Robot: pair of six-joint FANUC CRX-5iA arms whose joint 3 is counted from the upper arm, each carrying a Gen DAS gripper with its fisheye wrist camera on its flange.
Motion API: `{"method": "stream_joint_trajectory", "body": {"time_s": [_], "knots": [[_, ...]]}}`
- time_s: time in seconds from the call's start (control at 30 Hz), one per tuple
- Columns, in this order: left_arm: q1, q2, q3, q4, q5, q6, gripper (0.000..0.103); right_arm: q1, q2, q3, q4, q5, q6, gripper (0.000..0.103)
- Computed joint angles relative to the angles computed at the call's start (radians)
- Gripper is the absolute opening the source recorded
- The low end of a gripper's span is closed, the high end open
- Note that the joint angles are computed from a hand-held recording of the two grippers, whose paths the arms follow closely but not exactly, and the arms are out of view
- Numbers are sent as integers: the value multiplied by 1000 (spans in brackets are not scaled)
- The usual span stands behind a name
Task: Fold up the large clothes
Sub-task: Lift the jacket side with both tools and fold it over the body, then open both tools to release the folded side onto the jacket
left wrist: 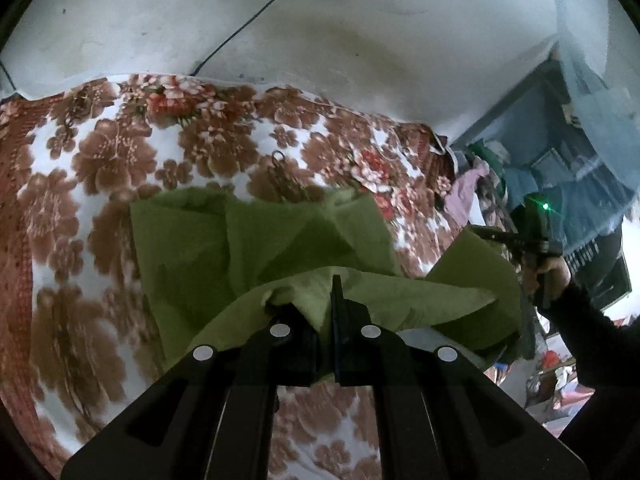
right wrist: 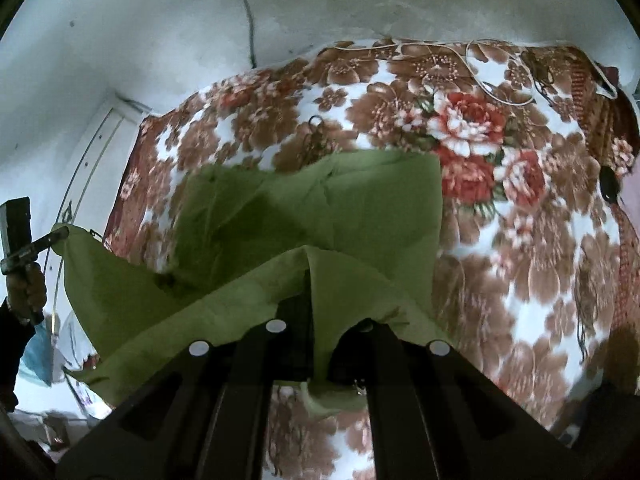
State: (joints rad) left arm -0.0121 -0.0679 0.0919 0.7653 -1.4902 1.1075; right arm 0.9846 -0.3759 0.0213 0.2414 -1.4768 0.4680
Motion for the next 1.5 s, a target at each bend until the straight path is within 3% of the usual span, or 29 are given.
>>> {"method": "stream_joint_trajectory", "body": {"time_s": [0.23,0.33,0.57,0.7,0.73,0.87,0.93,0.97,1.0,1.03,1.1,1.13,1.2,1.27,1.37,1.5], "knots": [[-60,320,265,-94,16,111,4,-384,209,84,-235,52,290,4],[-77,453,385,-163,4,155,4,-495,280,92,-299,75,360,4],[-81,709,612,-245,-65,300,5,-581,444,123,-336,80,472,4],[-68,793,666,-229,-110,386,11,-611,516,139,-369,83,510,5],[-66,805,670,-223,-117,398,16,-617,524,143,-377,81,514,6],[-60,819,655,-177,-122,392,57,-662,534,162,-443,82,531,14],[-56,812,648,-153,-114,398,68,-669,525,169,-453,76,547,18],[-53,818,659,-144,-121,408,76,-680,517,176,-470,70,551,23],[-51,819,671,-144,-120,422,79,-701,507,183,-505,70,553,38],[-45,816,687,-150,-110,441,83,-727,494,188,-548,79,550,47],[-27,833,748,-148,-119,512,84,-758,481,205,-592,79,541,72],[-24,840,773,-152,-121,536,85,-760,475,212,-583,78,533,74],[-22,860,858,-182,-153,559,85,-731,466,219,-505,79,505,93],[-26,866,919,-202,-185,548,85,-719,444,222,-465,98,483,94],[-49,808,904,-269,-174,452,85,-683,397,214,-394,135,448,94],[-100,628,696,-408,-41,246,88,-543,317,142,-219,212,411,94]]}}
